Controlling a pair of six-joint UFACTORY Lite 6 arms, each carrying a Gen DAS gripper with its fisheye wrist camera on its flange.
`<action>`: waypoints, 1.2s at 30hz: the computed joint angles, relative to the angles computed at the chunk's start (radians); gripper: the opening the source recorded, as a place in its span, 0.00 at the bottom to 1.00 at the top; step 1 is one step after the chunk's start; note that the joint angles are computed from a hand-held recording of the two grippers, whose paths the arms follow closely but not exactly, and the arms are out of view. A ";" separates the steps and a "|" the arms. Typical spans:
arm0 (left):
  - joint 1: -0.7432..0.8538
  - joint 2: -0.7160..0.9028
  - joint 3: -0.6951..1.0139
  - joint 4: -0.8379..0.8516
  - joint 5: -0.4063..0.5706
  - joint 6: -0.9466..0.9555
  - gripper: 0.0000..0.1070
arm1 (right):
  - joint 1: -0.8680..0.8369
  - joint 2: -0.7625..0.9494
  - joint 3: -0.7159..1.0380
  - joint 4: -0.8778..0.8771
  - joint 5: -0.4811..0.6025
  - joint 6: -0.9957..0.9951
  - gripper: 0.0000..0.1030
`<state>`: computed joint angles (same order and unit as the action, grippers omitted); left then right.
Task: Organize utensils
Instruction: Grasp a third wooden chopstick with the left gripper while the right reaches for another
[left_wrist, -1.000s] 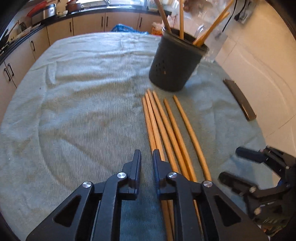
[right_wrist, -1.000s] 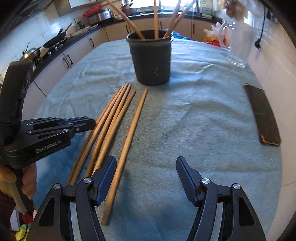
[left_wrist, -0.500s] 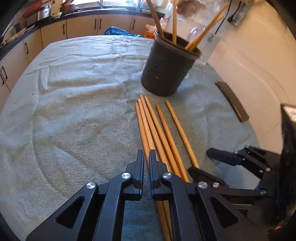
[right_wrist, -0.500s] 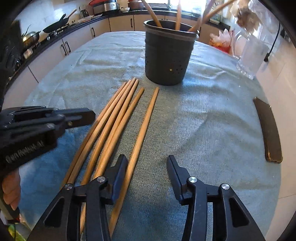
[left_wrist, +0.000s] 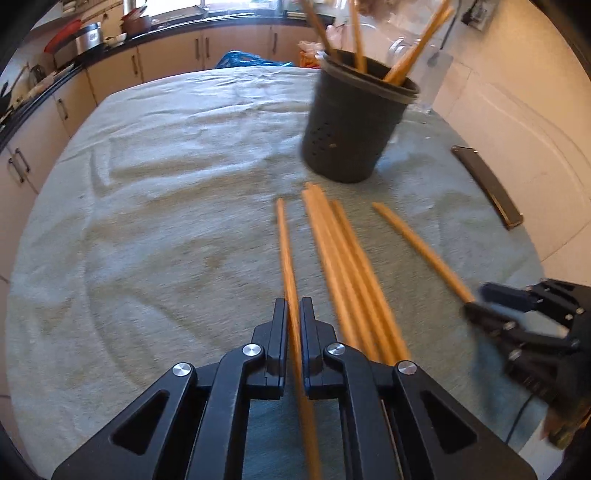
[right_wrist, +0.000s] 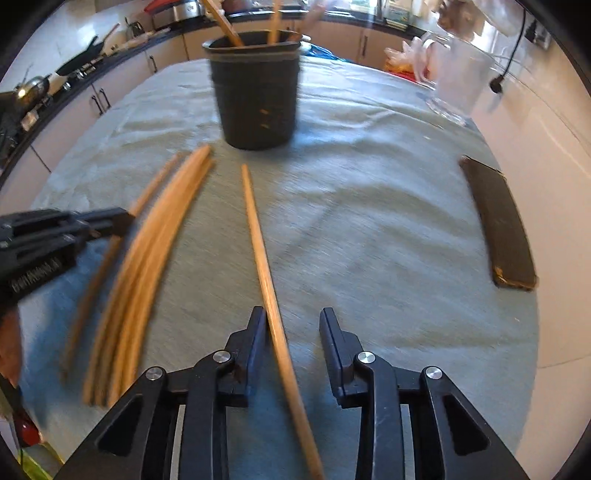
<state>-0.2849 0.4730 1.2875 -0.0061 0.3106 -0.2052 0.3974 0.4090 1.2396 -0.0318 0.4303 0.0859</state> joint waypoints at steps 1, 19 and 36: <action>0.013 -0.016 -0.021 -0.012 -0.002 0.012 0.06 | -0.016 -0.017 -0.018 -0.036 0.014 0.018 0.31; 0.115 -0.172 -0.258 -0.311 -0.095 0.302 0.08 | -0.434 -0.941 -0.293 -0.498 0.514 -0.198 0.71; 0.131 -0.086 -0.104 -0.238 0.082 0.248 0.08 | -0.303 -0.362 -0.227 -0.004 0.066 -0.165 0.77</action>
<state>-0.1538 0.3866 1.1835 -0.2436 0.3927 0.0426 0.0945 0.0465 1.0125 -0.0354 0.4965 -0.0795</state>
